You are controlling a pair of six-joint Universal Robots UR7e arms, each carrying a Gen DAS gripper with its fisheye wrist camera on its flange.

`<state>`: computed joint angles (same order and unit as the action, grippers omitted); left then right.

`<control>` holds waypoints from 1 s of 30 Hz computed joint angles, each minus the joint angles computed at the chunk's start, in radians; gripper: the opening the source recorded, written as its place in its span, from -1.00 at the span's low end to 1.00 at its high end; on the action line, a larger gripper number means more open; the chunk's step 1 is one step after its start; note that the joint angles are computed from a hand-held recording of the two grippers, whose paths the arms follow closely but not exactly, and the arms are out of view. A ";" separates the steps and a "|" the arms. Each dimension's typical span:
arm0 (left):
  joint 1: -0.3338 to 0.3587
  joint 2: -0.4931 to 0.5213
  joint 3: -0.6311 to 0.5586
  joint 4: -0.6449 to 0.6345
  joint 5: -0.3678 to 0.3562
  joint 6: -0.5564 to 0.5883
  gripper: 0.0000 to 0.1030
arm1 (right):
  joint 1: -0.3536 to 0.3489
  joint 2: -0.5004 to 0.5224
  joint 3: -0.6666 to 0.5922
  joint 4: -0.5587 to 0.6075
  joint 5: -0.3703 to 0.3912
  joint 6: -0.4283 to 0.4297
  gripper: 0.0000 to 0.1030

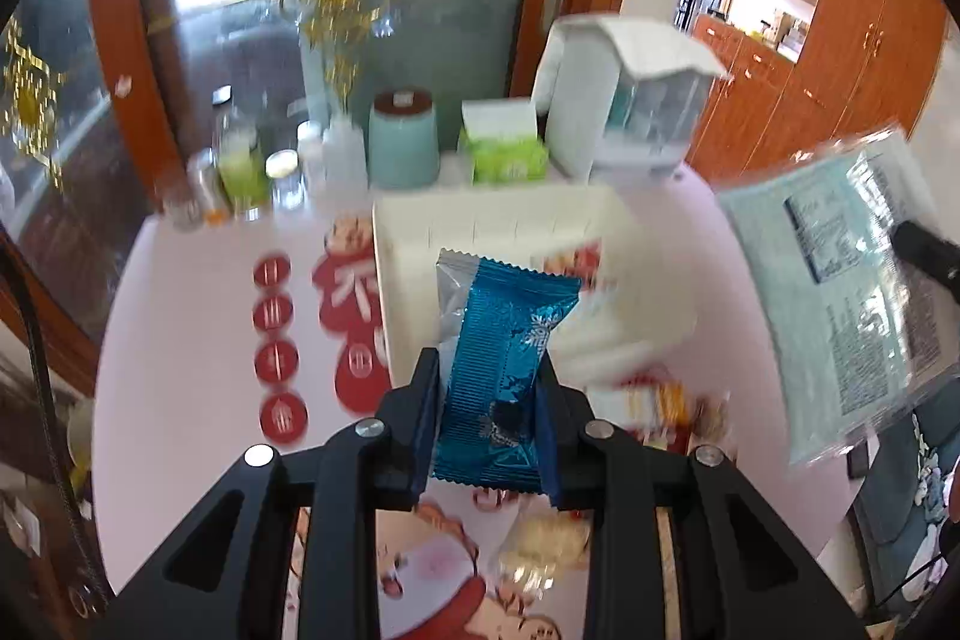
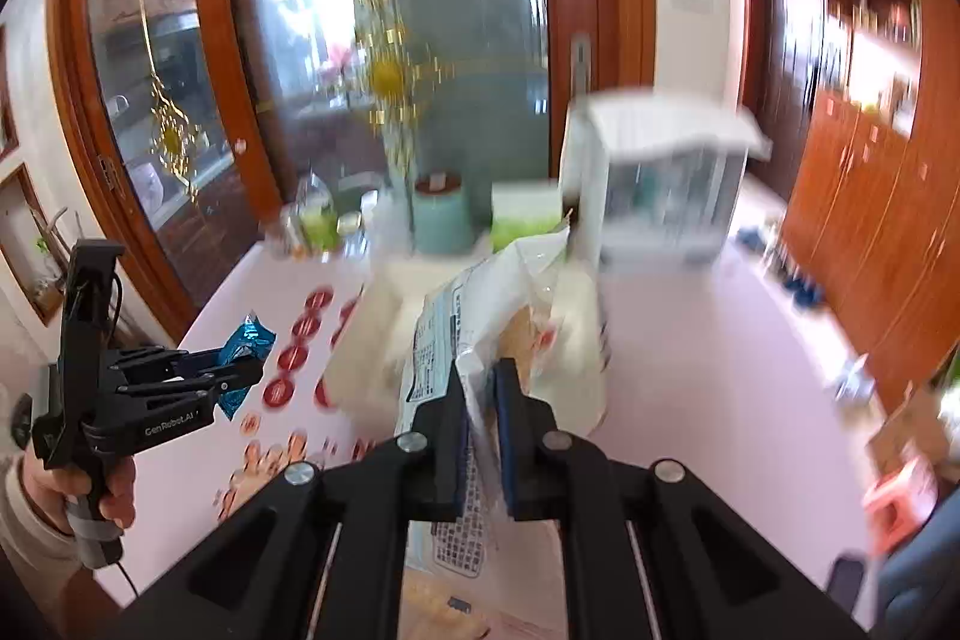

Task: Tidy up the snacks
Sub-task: 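Carry the blue candy and pale blue bag over the tray and release both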

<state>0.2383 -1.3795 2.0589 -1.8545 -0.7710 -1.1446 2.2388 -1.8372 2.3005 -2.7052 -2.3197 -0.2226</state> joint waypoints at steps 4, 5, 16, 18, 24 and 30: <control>0.048 0.058 -0.131 0.004 0.025 0.053 -0.49 | 0.024 0.075 -0.080 -0.111 -0.027 -0.098 -0.85; 0.057 0.074 -0.159 0.002 0.034 0.068 -0.49 | 0.027 0.093 -0.102 -0.129 -0.030 -0.114 -0.84; 0.139 0.250 -0.373 0.030 0.097 0.117 -0.49 | -0.090 0.288 -0.267 -0.251 0.029 -0.213 -0.84; 0.160 0.279 -0.393 0.025 0.093 0.125 -0.48 | -0.122 0.319 -0.288 -0.243 0.048 -0.208 -0.84; 0.227 0.338 -0.418 -0.023 0.070 0.139 -0.48 | -0.187 0.388 -0.325 -0.217 0.100 -0.199 -0.83; 0.286 0.376 -0.431 -0.061 0.055 0.161 -0.13 | -0.257 0.444 -0.358 -0.131 0.179 -0.164 -0.73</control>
<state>0.5242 -1.0038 1.6277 -1.9158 -0.7157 -0.9835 1.9815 -1.3929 1.9424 -2.8364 -2.1405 -0.3869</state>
